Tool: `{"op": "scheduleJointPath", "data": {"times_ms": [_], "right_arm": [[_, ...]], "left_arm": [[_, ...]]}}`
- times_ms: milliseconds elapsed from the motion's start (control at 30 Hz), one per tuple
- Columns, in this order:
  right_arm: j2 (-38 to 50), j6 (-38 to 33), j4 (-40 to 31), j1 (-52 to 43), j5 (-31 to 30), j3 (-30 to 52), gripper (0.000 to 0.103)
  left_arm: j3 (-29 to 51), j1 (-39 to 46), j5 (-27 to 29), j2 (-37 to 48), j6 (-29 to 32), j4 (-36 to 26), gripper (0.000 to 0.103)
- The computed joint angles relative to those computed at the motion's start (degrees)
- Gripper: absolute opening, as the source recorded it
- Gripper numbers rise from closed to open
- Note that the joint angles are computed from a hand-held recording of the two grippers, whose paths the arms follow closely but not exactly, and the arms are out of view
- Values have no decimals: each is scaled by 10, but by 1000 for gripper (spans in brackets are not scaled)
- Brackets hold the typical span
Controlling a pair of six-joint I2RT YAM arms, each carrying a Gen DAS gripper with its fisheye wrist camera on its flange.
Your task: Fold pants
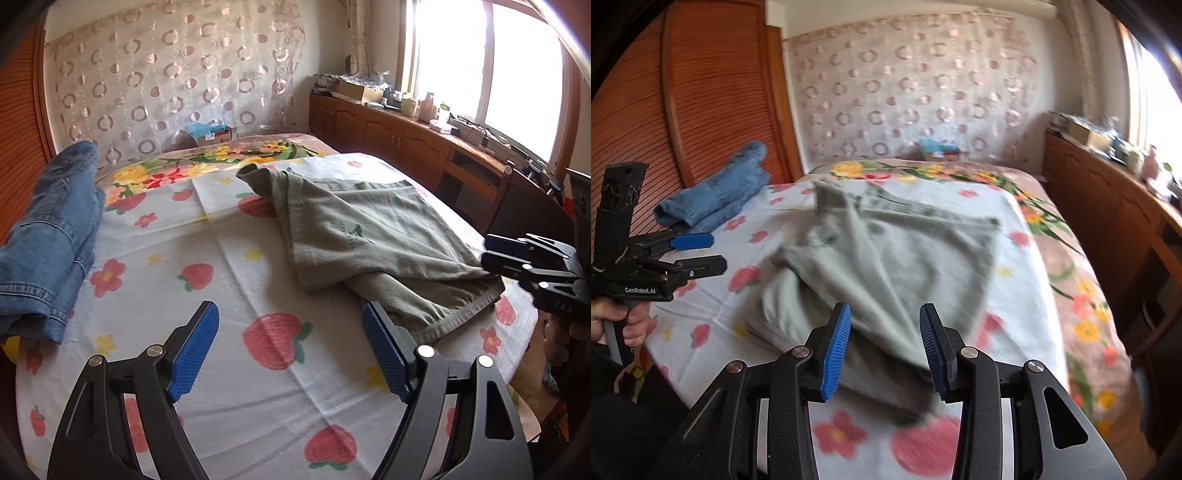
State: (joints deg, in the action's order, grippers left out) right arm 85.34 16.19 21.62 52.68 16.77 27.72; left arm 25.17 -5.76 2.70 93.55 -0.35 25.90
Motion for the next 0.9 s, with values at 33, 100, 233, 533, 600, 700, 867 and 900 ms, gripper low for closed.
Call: {"op": "scheduleJointPath", "data": {"times_ms": [33, 100, 233, 533, 600, 700, 867, 900], "right_arm": [[16, -6, 3, 0, -7, 13, 40], [51, -18, 0, 3, -18, 50, 40], [107, -47, -8, 6, -46, 115, 40], [235, -123, -84, 11, -86, 284, 31], [256, -139, -107, 9, -91, 317, 30], [286, -161, -141, 9, -91, 362, 29], [334, -180, -210, 3, -82, 440, 27], [348, -182, -225, 2, -80, 458, 25]], "left_arm": [[-4, 6, 2, -7, 2, 0, 81], [-10, 14, 5, -15, 5, 1, 81], [-21, 38, 14, -28, 12, 3, 81], [-32, 90, 42, -24, 22, 19, 81], [-34, 103, 51, -23, 24, 23, 81], [-37, 120, 61, -17, 26, 30, 81], [-40, 135, 71, -3, 26, 43, 81], [-39, 136, 72, 1, 26, 45, 81]]}}
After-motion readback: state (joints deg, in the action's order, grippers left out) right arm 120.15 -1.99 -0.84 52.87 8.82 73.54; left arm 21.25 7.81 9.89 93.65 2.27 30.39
